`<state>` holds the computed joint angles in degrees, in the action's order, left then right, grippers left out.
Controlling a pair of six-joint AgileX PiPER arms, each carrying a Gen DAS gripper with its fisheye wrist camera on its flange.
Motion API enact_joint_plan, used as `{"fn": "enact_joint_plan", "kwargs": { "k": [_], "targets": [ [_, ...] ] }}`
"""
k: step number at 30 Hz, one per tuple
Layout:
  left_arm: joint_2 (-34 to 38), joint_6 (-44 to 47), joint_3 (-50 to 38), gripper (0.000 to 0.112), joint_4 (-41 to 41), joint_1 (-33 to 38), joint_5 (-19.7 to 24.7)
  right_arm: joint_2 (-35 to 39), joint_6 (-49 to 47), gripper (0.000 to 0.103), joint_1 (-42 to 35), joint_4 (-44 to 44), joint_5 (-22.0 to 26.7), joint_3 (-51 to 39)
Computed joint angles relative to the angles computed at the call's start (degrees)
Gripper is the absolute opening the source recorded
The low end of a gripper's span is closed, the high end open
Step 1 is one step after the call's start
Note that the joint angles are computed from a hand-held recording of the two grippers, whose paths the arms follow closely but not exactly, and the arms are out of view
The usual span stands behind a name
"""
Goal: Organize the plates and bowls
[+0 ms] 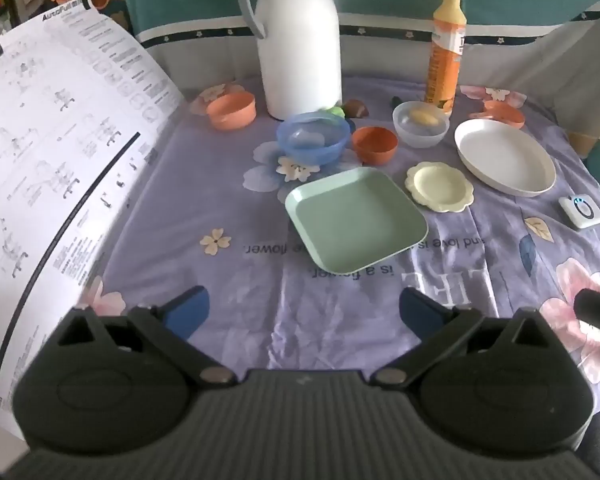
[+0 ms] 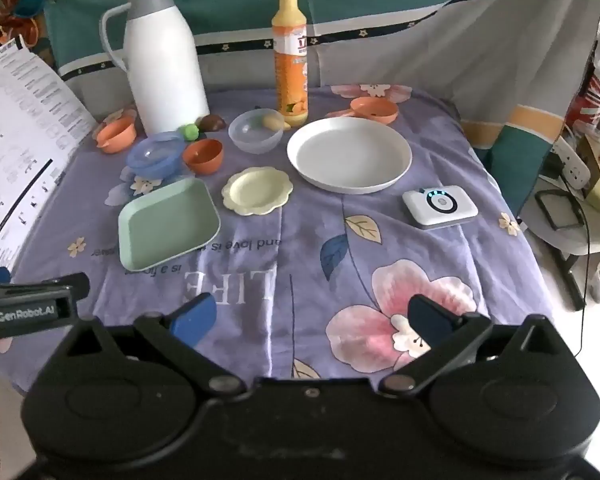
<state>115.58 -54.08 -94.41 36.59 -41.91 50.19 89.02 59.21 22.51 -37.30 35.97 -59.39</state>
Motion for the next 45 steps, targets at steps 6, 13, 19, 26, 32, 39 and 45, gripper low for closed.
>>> {"fn": "enact_joint_plan", "kwargs": {
  "k": [6,13,19,26,32,39,45],
  "targets": [
    [0.3,-0.2,1.1,0.103,-0.1,0.4,-1.6,-0.1,-3.1,0.103,-0.8,2.7,0.2,-0.3],
    [0.1,-0.7,0.9,0.103,-0.1,0.6,-1.5,0.6,-2.7,0.103,-0.1,1.7,1.2,-1.1],
    [0.8,-0.1,-0.1,0.103,-0.4,0.6,-1.1,0.7,-2.5,0.103,-0.1,1.4,1.0,-0.9],
    [1.0,-0.1,-0.4,0.103,-0.3,0.4,-1.4,0.9,-3.5,0.103,-0.4,2.2,0.8,-1.1],
    [1.1,0.0,-0.5,0.103,-0.4,0.4,-1.4,1.5,-4.5,0.103,-0.7,3.0,0.8,-1.7],
    [1.5,0.5,-0.9,0.103,-0.9,0.6,-1.6,2.0,-5.7,0.103,-1.1,4.1,1.0,-2.3],
    [1.8,0.5,-0.9,0.103,-0.8,0.6,-1.8,2.6,-6.6,0.103,-1.3,5.0,1.2,-2.9]
  ]
}}
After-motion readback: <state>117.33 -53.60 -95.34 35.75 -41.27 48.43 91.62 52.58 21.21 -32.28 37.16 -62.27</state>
